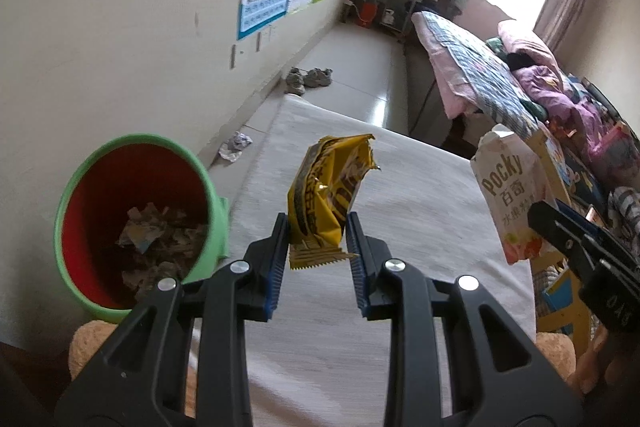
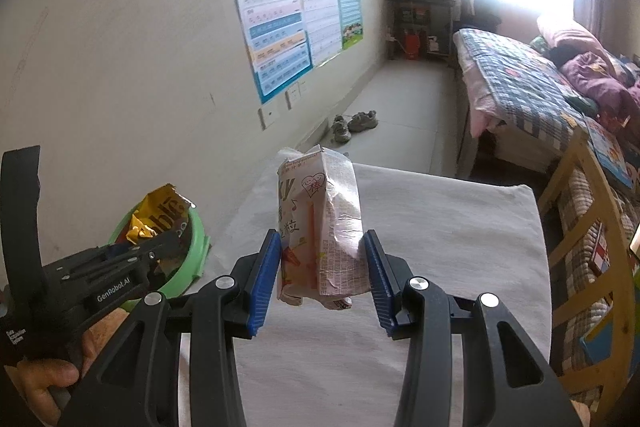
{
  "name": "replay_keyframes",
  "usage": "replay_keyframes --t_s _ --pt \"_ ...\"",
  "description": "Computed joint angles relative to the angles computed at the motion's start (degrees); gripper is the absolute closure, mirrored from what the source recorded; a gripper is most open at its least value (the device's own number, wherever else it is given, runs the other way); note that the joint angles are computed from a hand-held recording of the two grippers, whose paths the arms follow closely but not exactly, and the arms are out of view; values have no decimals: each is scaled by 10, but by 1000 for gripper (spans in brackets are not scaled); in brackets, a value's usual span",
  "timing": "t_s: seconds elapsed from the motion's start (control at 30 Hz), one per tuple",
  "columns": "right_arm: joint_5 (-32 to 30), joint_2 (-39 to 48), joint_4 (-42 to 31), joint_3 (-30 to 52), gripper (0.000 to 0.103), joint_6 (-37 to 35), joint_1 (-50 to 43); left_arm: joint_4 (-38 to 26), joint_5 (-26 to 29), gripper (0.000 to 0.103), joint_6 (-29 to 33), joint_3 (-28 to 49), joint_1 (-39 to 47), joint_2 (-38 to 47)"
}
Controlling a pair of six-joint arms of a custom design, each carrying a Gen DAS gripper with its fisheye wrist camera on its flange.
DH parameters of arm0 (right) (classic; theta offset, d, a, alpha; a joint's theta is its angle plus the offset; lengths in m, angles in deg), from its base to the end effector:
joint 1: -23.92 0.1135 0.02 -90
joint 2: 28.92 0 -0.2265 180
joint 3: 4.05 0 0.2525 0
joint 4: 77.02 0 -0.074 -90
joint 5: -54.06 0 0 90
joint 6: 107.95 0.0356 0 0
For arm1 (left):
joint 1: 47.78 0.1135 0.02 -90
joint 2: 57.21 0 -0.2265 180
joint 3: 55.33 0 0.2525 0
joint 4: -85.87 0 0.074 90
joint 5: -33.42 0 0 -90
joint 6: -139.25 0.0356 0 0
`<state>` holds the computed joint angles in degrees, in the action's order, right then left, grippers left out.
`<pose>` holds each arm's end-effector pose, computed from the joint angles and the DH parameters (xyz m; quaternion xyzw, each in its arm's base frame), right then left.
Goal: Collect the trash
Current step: 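Carry the yellow bag and the Pocky box over the red bin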
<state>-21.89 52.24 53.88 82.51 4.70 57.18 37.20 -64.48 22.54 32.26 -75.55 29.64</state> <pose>0.2682 0.1656 0.2861 -0.0365 0.9131 0.0836 0.3974 0.2971 -0.1509 0.2618 -0.0161 0.9313 -0.1067 0.3478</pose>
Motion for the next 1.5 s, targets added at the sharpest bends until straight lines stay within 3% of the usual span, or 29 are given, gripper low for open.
replay_keyframes --t_s 0.73,1.5 --pt "1 206 -23 197 61 -25 91 6 18 75 33 -113 160 -94" --pt "-8 404 -89 452 61 -62 127 11 50 75 81 -135 284 -90"
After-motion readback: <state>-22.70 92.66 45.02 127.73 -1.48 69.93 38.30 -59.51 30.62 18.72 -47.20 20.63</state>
